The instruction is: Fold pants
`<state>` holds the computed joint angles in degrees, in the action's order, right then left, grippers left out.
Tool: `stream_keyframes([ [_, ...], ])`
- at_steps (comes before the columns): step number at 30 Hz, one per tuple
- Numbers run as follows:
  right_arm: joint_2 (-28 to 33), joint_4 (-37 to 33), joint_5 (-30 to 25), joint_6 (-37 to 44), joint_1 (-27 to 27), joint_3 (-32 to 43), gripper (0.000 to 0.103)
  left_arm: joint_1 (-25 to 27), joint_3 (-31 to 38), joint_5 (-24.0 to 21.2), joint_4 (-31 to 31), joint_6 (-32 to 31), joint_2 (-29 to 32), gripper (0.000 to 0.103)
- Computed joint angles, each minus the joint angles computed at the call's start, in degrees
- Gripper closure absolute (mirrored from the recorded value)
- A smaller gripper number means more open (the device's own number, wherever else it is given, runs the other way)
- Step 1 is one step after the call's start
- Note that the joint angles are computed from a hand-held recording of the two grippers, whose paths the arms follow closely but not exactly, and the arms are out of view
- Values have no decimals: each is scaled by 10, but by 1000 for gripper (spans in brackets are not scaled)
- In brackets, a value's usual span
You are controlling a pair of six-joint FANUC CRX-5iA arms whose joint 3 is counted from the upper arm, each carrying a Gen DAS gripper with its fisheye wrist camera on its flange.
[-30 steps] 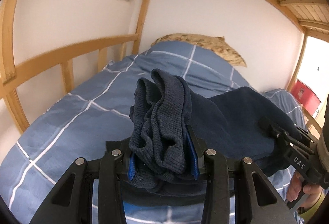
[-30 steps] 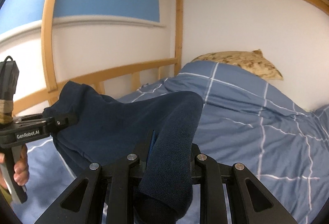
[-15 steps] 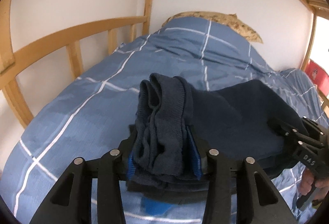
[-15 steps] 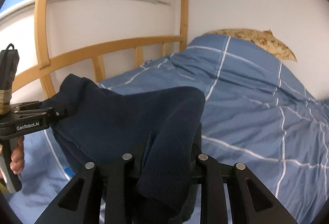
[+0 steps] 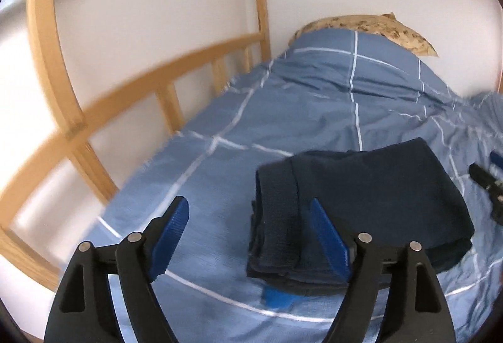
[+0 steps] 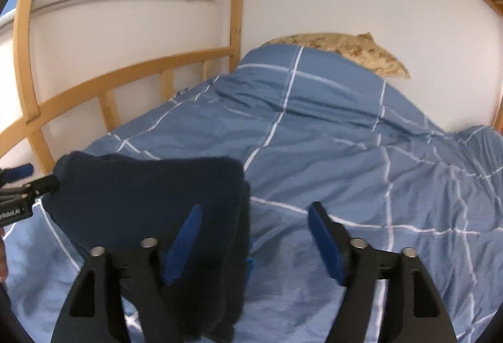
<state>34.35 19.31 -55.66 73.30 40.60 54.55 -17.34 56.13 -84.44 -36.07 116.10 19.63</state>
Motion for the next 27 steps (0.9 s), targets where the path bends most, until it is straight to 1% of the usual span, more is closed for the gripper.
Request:
stream_keyframes([
  [2,-34,14,23,-1,-1,-49,24,-31,26,-20,-35,-13,7,18],
  [4,-74,19,37,4,-4,-100,19,-62,38,-25,-56,-22,4,16],
  [5,-97,14,47,9,-7,-127,17,-78,44,-29,-66,-24,4,12],
  [6,-113,14,56,9,-9,-148,15,-97,54,-36,-79,-24,6,10],
  [9,-187,7,98,8,-20,-242,12,-153,73,-51,-114,-13,9,7],
  [11,-230,0,114,12,-29,-292,11,-181,88,-63,-123,-7,16,4],
  [15,-318,21,153,-8,-44,-400,11,-227,104,-69,-123,13,23,3],
  [17,-361,21,164,-19,-53,-444,11,-252,114,-72,-132,20,30,2],
  [20,-403,14,167,-31,-66,-483,11,-297,126,-73,-160,27,44,1],
  [24,-461,44,174,-73,-80,-546,10,-339,152,-78,-179,26,70,1],
  [27,-499,41,166,-72,-90,-575,10,-363,178,-81,-183,29,92,1],
])
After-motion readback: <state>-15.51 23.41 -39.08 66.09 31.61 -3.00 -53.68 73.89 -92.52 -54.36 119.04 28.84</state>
